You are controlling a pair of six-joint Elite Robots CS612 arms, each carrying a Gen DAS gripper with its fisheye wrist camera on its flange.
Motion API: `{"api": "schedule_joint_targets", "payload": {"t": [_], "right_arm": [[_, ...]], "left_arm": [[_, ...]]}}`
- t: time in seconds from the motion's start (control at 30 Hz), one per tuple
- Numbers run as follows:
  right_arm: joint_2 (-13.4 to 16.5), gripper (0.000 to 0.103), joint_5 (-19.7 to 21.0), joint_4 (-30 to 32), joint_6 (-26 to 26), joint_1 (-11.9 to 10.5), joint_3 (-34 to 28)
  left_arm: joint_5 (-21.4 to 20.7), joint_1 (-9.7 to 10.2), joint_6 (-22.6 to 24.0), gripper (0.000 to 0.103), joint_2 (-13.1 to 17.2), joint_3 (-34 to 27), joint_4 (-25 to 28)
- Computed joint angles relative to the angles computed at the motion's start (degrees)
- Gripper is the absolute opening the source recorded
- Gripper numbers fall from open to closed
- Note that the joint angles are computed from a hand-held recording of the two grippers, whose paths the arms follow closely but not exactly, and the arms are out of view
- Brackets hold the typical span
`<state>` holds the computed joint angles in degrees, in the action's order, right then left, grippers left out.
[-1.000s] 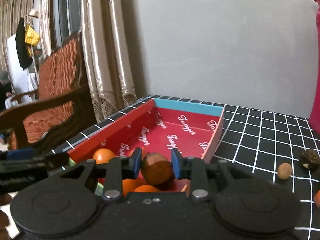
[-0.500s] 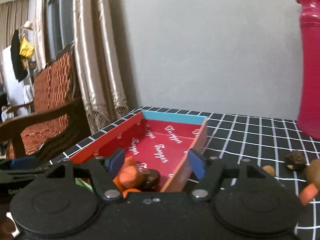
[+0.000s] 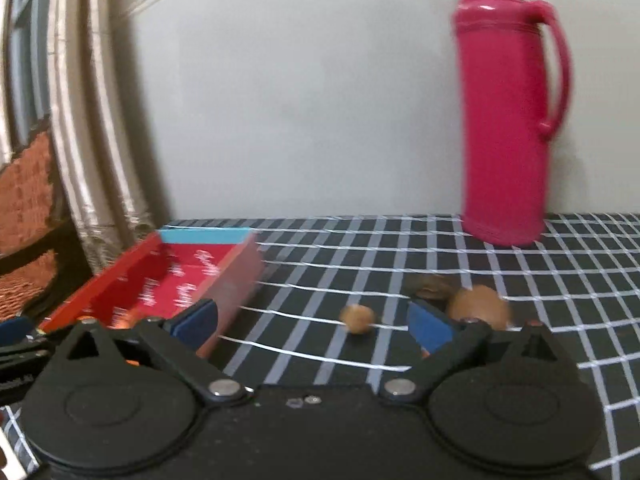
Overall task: Organize fruits
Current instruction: 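Withdraw both grippers from the box toward the remaining items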
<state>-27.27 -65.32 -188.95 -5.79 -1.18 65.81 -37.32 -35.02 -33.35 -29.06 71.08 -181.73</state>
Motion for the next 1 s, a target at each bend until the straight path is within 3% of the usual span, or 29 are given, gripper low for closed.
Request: {"api": "schedule_joint_targets", "payload": {"t": [0.13,0.4,0.63,0.87,1.0], "right_arm": [[-0.5,0.103,-2.5,0.8,0.8,-0.8,1.1],[-1.4,0.103,-3.2,-2.2,4.4,-3.0,3.5],[-1.7,0.103,-4.8,-3.1,6.1,-4.3,4.6],[-1.9,0.103,-5.0,-4.5,7.4,-5.0,5.2],[-1.9,0.103,-5.1,-3.8,7.5,-5.3,5.4]], "left_arm": [[-1.7,-0.53,3.1,0.088,1.4,-2.9,-0.5],[-6.1,-1.21,8.8,0.089,5.1,-11.1,1.0],[-10.1,-1.04,9.0,0.089,8.6,-19.4,8.2],[-13.7,0.06,5.9,0.089,12.6,-29.0,19.7],[-13.7,0.27,5.7,0.089,15.0,-33.6,22.5]]}}
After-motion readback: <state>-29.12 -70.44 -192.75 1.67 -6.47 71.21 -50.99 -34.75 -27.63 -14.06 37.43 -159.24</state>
